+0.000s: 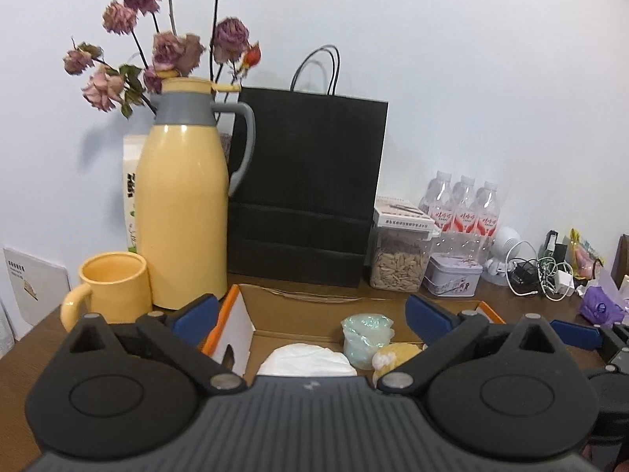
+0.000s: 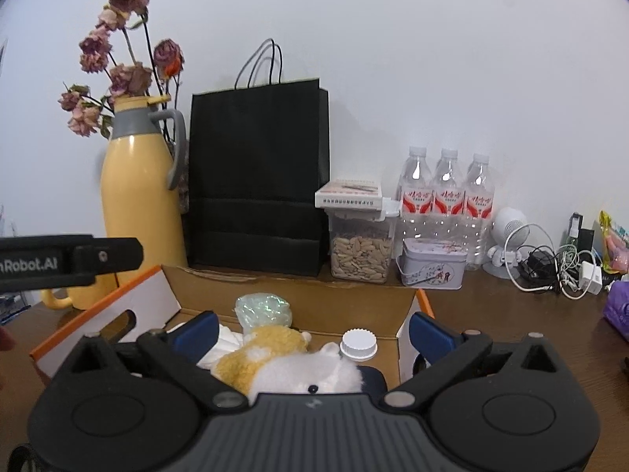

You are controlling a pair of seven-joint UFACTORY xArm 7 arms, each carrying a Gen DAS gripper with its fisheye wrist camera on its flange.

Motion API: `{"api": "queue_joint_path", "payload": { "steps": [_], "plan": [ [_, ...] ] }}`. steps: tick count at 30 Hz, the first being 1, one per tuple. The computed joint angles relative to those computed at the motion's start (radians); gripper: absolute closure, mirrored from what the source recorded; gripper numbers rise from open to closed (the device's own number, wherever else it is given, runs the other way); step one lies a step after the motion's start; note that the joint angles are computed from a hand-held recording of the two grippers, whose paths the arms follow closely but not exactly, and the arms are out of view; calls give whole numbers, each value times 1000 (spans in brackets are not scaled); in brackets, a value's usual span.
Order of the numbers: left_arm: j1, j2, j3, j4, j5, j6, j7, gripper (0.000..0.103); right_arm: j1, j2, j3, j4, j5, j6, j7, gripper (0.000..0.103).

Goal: Organize objects
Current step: 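Carry the plastic bag and white cap into the cardboard box and release both, then move both tools back and grasp the small beige block with the right tool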

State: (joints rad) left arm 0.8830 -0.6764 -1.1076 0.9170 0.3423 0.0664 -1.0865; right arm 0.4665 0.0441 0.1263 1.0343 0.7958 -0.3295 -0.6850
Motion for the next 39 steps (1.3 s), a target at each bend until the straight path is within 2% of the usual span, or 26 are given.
{"api": "queue_joint_path", "payload": {
  "steps": [4,8,17,21,26,32,39],
  "plan": [
    [-120,-31,93,-62,-3,24,14,0,-42,-72,25,-96,-147,-24,128,0],
    [-229,-80,176,-123,13,60,20,0,-76,-149,48,-178,-215,-30,187,0],
    [-454,-176,329,-243,40,165,10,0,-79,-352,9,-389,-400,9,364,0],
    [-545,-205,377,-275,54,224,7,0,-85,-431,3,-466,-447,40,413,0],
    [-655,-242,430,-320,61,286,-1,0,-126,-513,30,-536,-494,110,462,0],
    [-784,-247,482,-360,59,377,17,0,-83,-585,-26,-618,-565,163,517,0],
    [-872,-242,529,-404,57,407,-3,0,-52,-622,-95,-666,-658,212,560,0]
  ]
}}
